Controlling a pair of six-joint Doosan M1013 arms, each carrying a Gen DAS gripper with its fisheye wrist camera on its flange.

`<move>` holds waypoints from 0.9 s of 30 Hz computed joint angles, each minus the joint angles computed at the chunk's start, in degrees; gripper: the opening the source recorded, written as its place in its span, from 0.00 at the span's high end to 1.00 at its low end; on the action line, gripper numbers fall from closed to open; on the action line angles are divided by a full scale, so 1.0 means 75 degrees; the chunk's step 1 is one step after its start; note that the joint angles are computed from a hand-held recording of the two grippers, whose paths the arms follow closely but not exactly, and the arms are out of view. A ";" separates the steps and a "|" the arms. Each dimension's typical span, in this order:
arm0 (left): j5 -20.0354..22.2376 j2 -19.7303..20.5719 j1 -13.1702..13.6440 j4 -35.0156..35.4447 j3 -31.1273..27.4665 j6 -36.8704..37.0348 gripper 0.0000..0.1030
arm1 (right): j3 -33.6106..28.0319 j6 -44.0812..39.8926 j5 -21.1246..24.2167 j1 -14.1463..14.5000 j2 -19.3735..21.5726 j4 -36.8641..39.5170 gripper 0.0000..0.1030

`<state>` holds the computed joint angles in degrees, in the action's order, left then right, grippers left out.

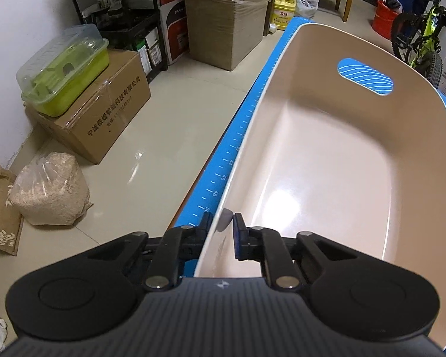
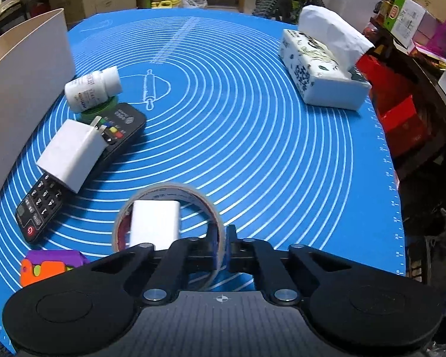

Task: Organize rigid objects
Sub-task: 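Move the left tool to the bin rim while the right tool reaches the tape roll, then grasp the clear tape roll with the right gripper and drop it into the bin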

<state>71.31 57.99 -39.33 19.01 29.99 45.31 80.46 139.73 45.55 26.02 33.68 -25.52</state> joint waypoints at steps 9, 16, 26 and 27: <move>-0.0154 -0.0076 0.0026 -0.0023 0.0171 -0.0017 0.85 | 0.0035 0.0652 0.0093 0.0122 -0.0062 -0.0771 0.85; -0.0238 -0.0092 0.0035 -0.0058 0.0216 -0.0041 0.85 | 0.0049 0.1436 0.0195 0.0293 -0.0214 -0.1911 0.85; -0.0348 -0.0143 0.0038 -0.0074 0.0335 -0.0056 0.86 | -0.0503 0.2030 -0.0248 0.0483 -0.0222 -0.3273 0.85; -0.0348 -0.0143 0.0038 -0.0074 0.0335 -0.0056 0.86 | -0.0625 0.1942 -0.0382 0.0500 -0.0188 -0.3339 0.85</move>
<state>68.70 56.92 -39.04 18.46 32.51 44.90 75.77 154.29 42.69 29.77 32.27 -50.56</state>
